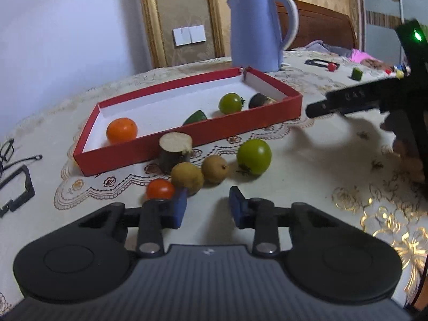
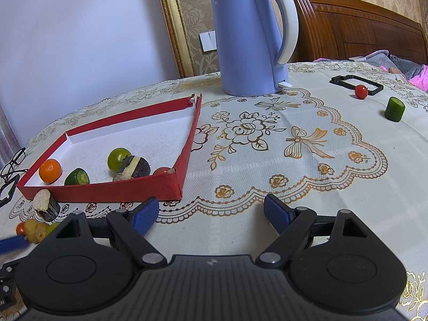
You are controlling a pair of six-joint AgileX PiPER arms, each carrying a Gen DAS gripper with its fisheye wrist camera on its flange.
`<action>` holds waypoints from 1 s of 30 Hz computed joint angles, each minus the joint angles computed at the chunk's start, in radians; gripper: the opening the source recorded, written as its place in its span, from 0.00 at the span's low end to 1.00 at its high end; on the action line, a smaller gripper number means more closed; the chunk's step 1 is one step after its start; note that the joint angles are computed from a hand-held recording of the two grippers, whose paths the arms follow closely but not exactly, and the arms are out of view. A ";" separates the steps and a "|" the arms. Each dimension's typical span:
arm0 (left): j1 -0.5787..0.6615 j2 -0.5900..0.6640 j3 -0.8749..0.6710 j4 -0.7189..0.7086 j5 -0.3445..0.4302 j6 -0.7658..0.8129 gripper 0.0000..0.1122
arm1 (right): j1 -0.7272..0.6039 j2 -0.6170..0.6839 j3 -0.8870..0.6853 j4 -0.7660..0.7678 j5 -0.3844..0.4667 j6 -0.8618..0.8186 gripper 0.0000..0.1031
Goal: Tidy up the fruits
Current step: 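Move the left gripper to a small brown fruit and close on it, then carry the brown fruit into the red box and open the left gripper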
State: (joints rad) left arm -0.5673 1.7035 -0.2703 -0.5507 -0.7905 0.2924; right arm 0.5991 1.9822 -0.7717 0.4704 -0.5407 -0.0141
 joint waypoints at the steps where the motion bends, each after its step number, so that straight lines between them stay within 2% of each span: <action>1: 0.012 -0.001 -0.009 -0.002 0.012 -0.003 0.29 | 0.000 0.000 0.000 0.001 0.000 -0.001 0.83; 4: 0.084 -0.020 -0.023 0.103 0.068 -0.060 0.29 | 0.001 0.000 -0.001 0.003 0.001 -0.003 0.83; 9: 0.110 -0.020 -0.058 0.090 0.081 -0.039 0.29 | 0.001 0.000 -0.001 0.003 0.000 -0.002 0.83; 12: 0.185 -0.006 -0.091 0.215 0.132 -0.123 0.29 | 0.001 0.000 -0.001 0.003 0.000 -0.002 0.83; 14: 0.193 0.019 -0.100 0.226 0.109 -0.131 0.29 | 0.001 0.001 -0.001 0.002 0.000 -0.002 0.83; 16: 0.188 0.015 -0.107 0.216 0.129 -0.122 0.25 | 0.001 0.001 -0.001 0.002 0.000 -0.002 0.83; 21: 0.164 0.007 -0.080 0.189 0.101 -0.103 0.25 | 0.000 0.000 0.000 0.000 0.000 -0.001 0.83; 25: 0.163 -0.042 -0.041 0.205 0.090 -0.121 0.24 | 0.001 0.001 -0.001 0.001 -0.001 -0.001 0.83; 30: 0.266 -0.160 -0.058 0.348 0.163 -0.255 0.24 | 0.001 0.001 -0.001 0.002 -0.001 -0.002 0.83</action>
State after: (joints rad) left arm -0.3016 1.5436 -0.3287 -0.2028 -0.6273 0.0373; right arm 0.6005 1.9835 -0.7723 0.4721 -0.5419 -0.0160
